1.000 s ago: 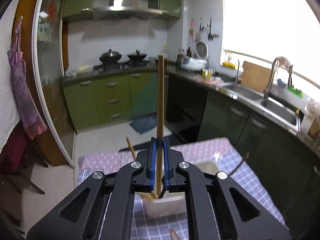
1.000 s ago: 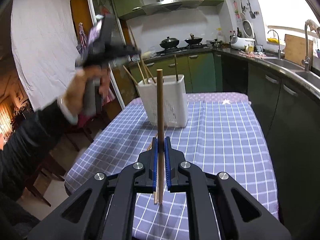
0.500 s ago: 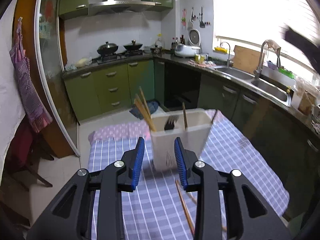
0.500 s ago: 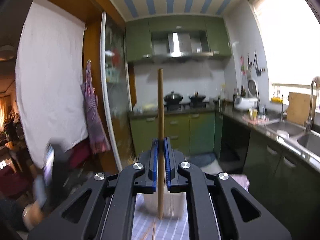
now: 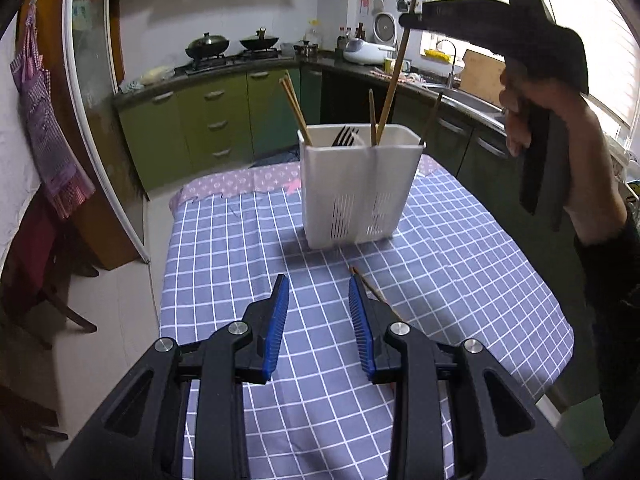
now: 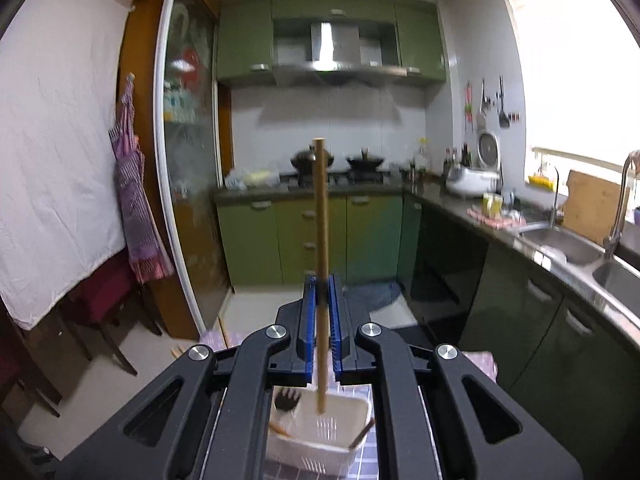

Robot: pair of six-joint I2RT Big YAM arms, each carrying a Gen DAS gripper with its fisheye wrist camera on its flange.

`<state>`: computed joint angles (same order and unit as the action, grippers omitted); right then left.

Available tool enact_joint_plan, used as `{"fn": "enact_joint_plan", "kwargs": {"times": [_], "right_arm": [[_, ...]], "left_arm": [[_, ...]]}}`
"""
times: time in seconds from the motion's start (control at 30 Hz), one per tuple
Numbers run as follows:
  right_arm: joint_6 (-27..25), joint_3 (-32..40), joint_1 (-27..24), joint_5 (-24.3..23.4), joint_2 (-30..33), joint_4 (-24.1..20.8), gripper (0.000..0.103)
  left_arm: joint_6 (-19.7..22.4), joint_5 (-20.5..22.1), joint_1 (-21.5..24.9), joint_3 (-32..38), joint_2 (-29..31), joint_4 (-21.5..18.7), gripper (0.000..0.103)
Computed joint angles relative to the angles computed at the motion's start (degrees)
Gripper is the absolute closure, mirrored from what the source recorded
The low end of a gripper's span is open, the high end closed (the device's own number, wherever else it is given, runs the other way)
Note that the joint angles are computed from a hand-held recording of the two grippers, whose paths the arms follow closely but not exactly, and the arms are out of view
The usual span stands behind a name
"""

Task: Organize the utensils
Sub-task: 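Lower the right gripper's chopstick into the holder and open the right gripper, then lower the left gripper onto a remaining wooden chopstick and close on it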

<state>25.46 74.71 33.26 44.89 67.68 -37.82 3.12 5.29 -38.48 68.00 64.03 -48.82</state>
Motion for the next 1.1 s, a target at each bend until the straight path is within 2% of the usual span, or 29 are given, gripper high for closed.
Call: {"fn": "enact_joint_plan", "kwargs": {"times": [0.2, 0.23, 0.27, 0.3, 0.43, 0.5, 0.53, 0.6, 0.7, 0.8, 0.87, 1.0, 1.1], "right_arm": [[3.46, -3.32, 0.32, -2.19, 0.30, -3.40, 0.095], [3.04, -3.10, 0.29, -3.38, 0.87, -4.42, 0.093], [2.81, -3.23, 0.62, -3.37, 0.84, -4.89, 0.086], [2.49, -3.57, 1.68, -1.74, 0.49, -4.68, 0.082], [1.97, -6.51, 7.94, 3.49, -5.13, -2.37, 0.081], [4.32, -8.08, 12.63, 7.14, -8.29, -4.21, 0.074], [6.59, -9.00, 15.26, 8.68, -9.75, -6.30, 0.072], [13.92, -9.77, 20.07, 10.25, -11.45, -14.16, 0.071], [27.75, -12.24, 25.36, 10.34, -12.49, -26.06, 0.068], [41.57, -16.67, 28.71, 8.75, -13.55, -34.63, 0.068], [48.04, -19.96, 30.01, 7.33, -15.13, -36.66, 0.068], [55.94, -24.93, 31.74, 4.69, -17.60, -37.88, 0.068], [58.06, -27.15, 32.28, 3.37, -19.14, -37.70, 0.068]], "left_arm": [[-0.37, 0.11, -1.17, 0.51, 1.27, -1.74, 0.070], [-0.63, 0.18, -1.56, 0.75, 1.61, -2.36, 0.069], [-0.79, 0.19, -1.77, 0.96, 1.88, -2.85, 0.067], [-0.95, 0.04, -2.18, 1.25, 2.32, -3.47, 0.067], [-1.39, -1.07, -4.15, 2.19, 3.99, -5.05, 0.067], [-1.95, -0.98, -4.78, 3.05, 5.47, -6.26, 0.067], [-2.26, -1.27, -5.23, 3.54, 6.46, -6.88, 0.067], [-3.07, -1.94, -6.25, 4.57, 8.91, -8.16, 0.067], [-4.85, -1.85, -7.22, 6.14, 12.73, -9.98, 0.067], [-6.80, -1.87, -7.95, 8.16, 16.73, -11.91, 0.067], [-8.14, -2.01, -8.22, 9.55, 19.08, -13.02, 0.068], [-10.22, -2.41, -8.48, 11.18, 22.05, -13.95, 0.074], [-10.78, -3.64, -8.81, 12.20, 23.58, -14.23, 0.078]]}}
